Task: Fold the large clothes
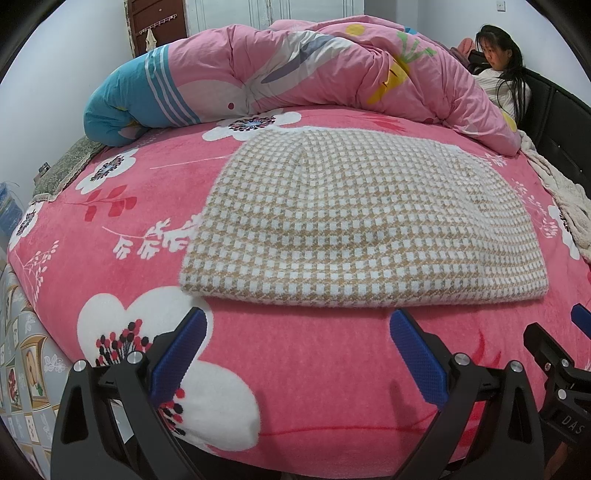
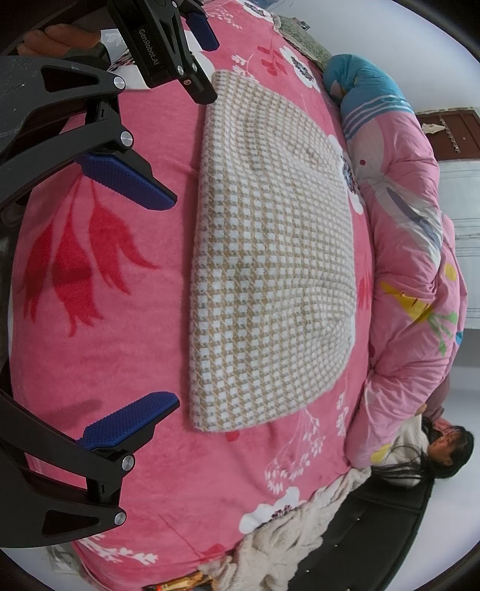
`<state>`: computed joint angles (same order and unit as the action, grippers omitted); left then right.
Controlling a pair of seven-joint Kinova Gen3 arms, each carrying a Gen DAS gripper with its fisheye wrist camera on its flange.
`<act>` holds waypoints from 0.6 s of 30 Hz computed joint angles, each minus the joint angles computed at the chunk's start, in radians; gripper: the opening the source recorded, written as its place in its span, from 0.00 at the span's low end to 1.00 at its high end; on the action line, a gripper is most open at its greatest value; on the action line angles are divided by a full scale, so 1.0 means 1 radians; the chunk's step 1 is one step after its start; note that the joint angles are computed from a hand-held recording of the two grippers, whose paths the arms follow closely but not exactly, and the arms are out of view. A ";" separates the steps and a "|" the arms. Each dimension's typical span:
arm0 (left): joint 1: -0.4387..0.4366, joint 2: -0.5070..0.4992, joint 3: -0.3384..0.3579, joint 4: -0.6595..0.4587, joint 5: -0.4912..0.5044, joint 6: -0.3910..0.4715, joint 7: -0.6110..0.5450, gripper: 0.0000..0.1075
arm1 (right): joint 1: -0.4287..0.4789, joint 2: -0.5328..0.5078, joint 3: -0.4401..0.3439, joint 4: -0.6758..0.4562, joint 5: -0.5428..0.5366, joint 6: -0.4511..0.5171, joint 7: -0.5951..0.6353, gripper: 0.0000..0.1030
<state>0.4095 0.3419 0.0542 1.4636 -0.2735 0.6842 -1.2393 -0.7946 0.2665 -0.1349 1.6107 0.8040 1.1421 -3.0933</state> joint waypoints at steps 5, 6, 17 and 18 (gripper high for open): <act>-0.004 -0.001 0.002 -0.002 0.005 0.003 -0.005 0.91 | -0.002 0.001 0.000 0.000 0.001 0.003 -0.002 0.92; -0.004 -0.001 0.002 -0.002 0.005 0.003 -0.005 0.91 | -0.002 -0.001 0.000 0.001 0.002 0.002 -0.002 0.92; -0.001 -0.002 0.000 -0.005 -0.001 0.008 0.002 0.91 | 0.002 -0.003 -0.002 0.003 0.001 -0.001 0.004 0.92; -0.001 -0.002 0.001 -0.005 -0.001 0.008 0.002 0.91 | 0.001 0.000 -0.002 -0.001 0.001 0.001 0.003 0.92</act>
